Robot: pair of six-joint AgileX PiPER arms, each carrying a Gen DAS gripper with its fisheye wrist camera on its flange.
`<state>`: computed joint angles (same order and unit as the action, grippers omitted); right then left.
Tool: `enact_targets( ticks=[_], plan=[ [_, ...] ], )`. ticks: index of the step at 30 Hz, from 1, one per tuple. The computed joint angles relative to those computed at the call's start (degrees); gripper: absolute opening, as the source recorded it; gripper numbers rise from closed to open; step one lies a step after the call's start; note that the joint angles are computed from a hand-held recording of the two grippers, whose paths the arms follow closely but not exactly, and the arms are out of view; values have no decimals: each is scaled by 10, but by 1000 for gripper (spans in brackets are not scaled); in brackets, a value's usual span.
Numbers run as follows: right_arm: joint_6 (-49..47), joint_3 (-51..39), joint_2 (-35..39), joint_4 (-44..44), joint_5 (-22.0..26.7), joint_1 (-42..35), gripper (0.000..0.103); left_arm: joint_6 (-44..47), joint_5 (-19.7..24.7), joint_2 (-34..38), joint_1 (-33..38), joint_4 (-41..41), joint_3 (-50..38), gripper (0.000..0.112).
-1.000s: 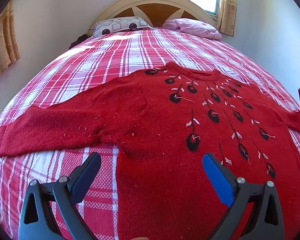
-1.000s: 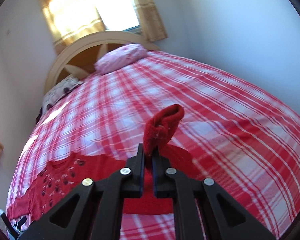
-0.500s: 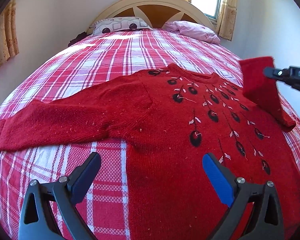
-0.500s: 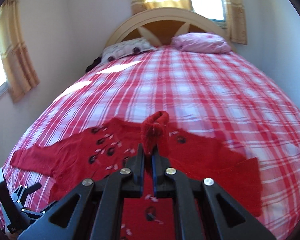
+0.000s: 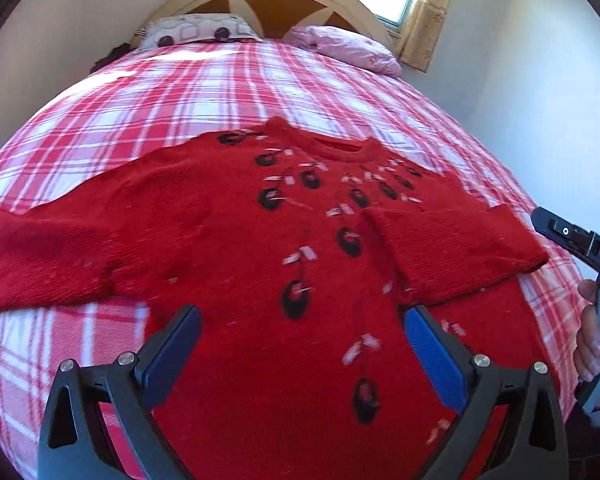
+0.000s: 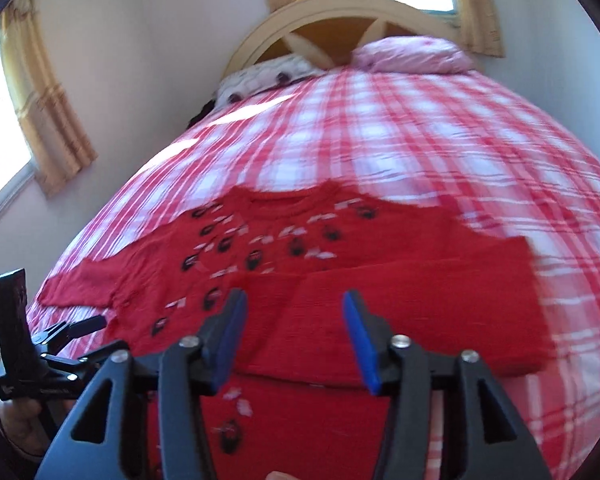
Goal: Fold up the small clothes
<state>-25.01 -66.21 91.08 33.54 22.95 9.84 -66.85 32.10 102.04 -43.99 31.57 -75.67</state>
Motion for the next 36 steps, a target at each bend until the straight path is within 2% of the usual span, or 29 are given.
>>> enact_targets(
  ticks=[1,2,3,6,8,11,14,19,21,23,25,26,28,29,30,36],
  plan=[
    [-8,27,-21,7,-19,-19,60,15,5,14,-3,-15,-21,101],
    [-13,50,-38,11,-35,-37,61,37,8,29,-3,-34,-45,95],
    [-14,68,-52,10,-45,-53,61,60,16,49,-4,-52,-76,82],
    [-28,115,-78,20,-85,-102,61,145,38,108,4,-132,-168,58],
    [-45,130,-80,43,-93,-131,62,187,60,150,10,-179,-233,56],
    [-114,144,-76,126,-79,-172,62,219,99,208,14,-207,-322,56],
    [-189,168,-88,199,-68,-200,62,244,126,248,27,-240,-379,56],
    [-283,201,-110,287,-56,-231,62,254,167,277,31,-255,-433,56],
    [-343,214,-113,338,-37,-257,62,253,170,278,32,-258,-435,56],
    [-352,216,-114,351,-31,-258,62,243,169,276,31,-254,-433,56],
    [-372,222,-117,370,-32,-255,62,218,181,280,25,-229,-443,44],
    [-377,223,-119,375,-36,-250,63,190,197,283,19,-200,-450,25],
    [-397,229,-120,396,-40,-244,63,168,175,272,25,-206,-424,20],
    [-403,231,-120,404,-40,-241,63,174,150,260,31,-222,-401,12],
    [-413,234,-121,415,-41,-240,63,188,141,254,34,-233,-391,9],
    [-451,244,-119,451,-43,-235,64,199,88,212,31,-231,-340,7]
  ],
)
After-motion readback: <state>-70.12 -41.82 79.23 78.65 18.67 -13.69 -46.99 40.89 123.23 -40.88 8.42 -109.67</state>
